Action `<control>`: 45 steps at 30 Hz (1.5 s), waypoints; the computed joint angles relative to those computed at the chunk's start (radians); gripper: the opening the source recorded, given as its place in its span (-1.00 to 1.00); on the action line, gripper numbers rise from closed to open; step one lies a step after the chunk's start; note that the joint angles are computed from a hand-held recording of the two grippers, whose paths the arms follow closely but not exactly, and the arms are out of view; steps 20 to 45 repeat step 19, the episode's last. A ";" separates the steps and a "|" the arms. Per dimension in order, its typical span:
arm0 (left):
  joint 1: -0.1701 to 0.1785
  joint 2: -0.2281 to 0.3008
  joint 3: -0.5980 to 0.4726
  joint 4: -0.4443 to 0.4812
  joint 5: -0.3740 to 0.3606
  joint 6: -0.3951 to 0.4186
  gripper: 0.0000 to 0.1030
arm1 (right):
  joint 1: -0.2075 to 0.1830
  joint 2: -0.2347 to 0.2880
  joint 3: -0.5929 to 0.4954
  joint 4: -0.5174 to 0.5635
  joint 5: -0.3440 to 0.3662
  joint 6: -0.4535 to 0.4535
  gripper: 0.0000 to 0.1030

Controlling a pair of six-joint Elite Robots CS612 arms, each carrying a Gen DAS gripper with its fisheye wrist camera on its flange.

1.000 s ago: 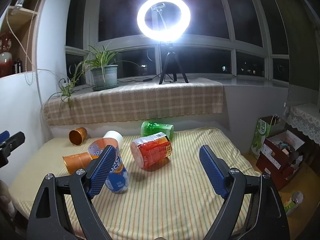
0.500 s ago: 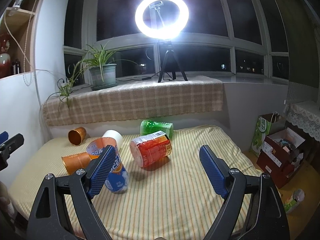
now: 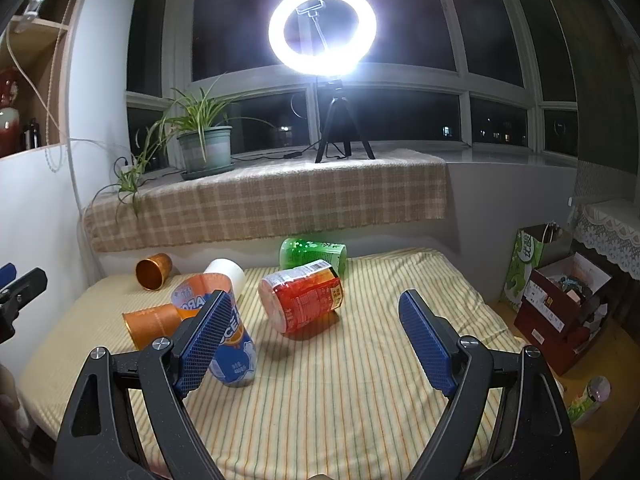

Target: Flip cup upright

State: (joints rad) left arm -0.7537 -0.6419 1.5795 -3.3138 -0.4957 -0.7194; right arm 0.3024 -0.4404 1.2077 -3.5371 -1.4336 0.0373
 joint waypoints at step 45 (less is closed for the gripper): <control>0.001 0.002 -0.001 0.000 0.004 0.011 1.00 | 0.001 0.003 -0.008 0.029 0.009 -0.008 0.66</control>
